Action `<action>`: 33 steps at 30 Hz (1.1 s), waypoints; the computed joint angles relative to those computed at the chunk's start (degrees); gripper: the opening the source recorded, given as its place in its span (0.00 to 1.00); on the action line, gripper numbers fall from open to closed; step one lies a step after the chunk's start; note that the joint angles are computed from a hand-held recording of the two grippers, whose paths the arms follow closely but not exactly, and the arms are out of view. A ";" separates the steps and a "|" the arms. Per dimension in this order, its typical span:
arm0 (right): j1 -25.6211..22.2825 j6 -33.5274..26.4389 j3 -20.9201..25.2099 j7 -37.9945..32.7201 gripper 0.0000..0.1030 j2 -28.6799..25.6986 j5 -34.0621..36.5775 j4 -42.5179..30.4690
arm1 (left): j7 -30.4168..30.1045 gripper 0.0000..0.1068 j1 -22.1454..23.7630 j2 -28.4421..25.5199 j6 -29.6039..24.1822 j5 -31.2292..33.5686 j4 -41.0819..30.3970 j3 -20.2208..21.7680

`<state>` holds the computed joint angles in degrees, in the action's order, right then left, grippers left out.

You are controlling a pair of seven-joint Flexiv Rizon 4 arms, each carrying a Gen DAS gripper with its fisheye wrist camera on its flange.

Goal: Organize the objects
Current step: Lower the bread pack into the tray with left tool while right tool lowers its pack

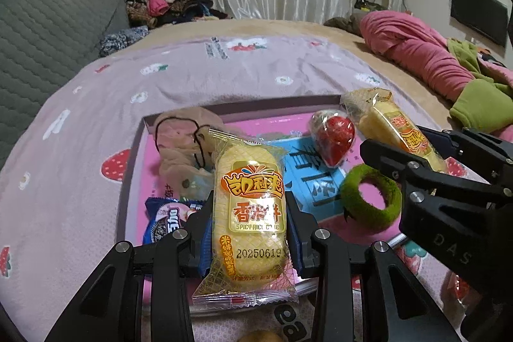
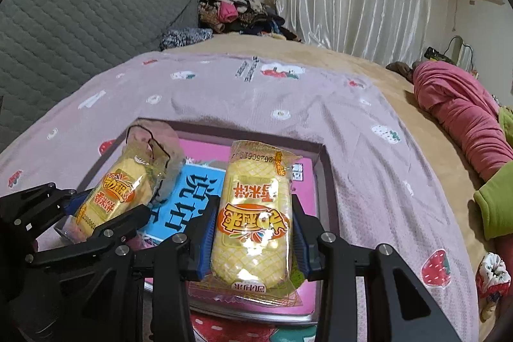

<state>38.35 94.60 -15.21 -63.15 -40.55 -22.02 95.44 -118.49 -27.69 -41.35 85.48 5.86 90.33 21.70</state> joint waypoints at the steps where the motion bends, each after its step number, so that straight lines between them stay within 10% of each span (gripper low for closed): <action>1: -0.67 -1.03 1.04 -0.42 0.40 -0.20 -0.30 -0.53 | 0.15 0.36 0.25 -0.16 -0.26 -0.11 -0.16 -0.30; 33: -6.30 -12.03 8.83 -0.16 0.40 -3.44 -6.50 -5.83 | 0.65 0.37 2.99 -1.71 -5.92 1.70 -2.37 -3.49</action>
<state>32.05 82.57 -6.38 -63.31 -43.99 -28.52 89.62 -117.84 -24.70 -43.06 79.56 7.56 87.96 18.21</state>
